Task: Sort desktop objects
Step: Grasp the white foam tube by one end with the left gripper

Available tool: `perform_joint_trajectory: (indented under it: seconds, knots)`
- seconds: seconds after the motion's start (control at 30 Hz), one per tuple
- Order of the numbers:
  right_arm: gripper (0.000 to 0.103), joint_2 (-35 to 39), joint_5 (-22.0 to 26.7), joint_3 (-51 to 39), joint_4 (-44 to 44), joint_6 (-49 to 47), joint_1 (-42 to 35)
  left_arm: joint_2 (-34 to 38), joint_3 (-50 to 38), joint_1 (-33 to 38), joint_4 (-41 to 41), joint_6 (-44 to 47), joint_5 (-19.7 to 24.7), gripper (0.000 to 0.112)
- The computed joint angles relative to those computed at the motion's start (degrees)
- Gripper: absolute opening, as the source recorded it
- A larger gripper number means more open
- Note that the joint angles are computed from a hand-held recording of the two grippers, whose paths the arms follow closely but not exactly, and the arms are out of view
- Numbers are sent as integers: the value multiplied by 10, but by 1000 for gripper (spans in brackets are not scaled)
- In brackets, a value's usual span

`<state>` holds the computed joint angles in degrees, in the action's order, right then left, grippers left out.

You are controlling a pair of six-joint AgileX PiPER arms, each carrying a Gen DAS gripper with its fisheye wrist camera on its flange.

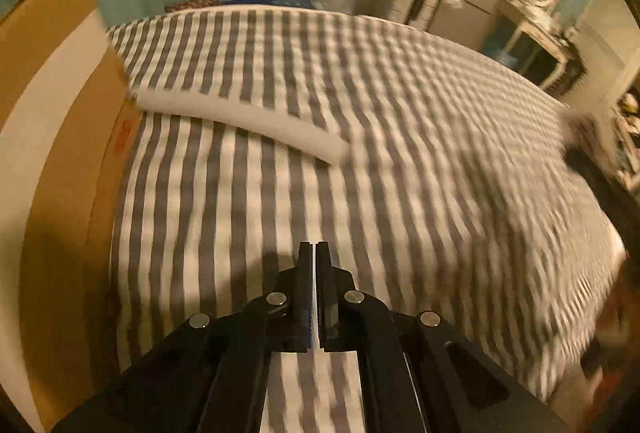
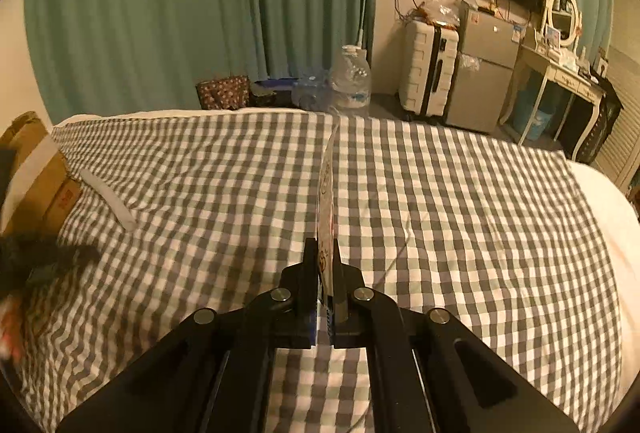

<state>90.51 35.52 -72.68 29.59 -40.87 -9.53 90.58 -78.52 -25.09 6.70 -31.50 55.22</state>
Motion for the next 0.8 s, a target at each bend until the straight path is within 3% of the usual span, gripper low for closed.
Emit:
perform_joint_trajectory:
  seconds: [0.07,0.1,0.2,0.23,0.33,0.4,0.47,0.5,0.53,0.63,0.8]
  knots:
    - [3,-15,1,6,10,-12,0,-34,20,-15,-3,-33,-5,6]
    - [3,-18,0,8,7,-10,3,-33,11,-15,0,-47,-8,18]
    - [3,-18,8,3,12,-10,2,-11,-23,-17,52,-124,-8,88]
    - [3,-19,7,5,14,-13,1,10,-46,-16,88,-171,-13,92]
    - [3,-17,-5,11,9,-16,2,58,-87,-1,111,-229,-41,92]
    - [3,-4,1,3,14,-17,-6,133,-169,22,90,-234,15,92]
    - [3,14,14,-12,22,-19,-15,173,-198,36,86,-256,31,81]
    - [3,21,21,-19,28,-21,-19,185,-196,41,88,-273,20,32]
    - [3,29,30,-26,39,-24,-26,193,-189,47,94,-281,11,19]
    - [3,39,33,-35,48,-26,-35,152,-126,55,81,-232,-58,14]
    - [3,40,42,-45,52,-35,-45,27,-8,36,70,-129,-91,9]
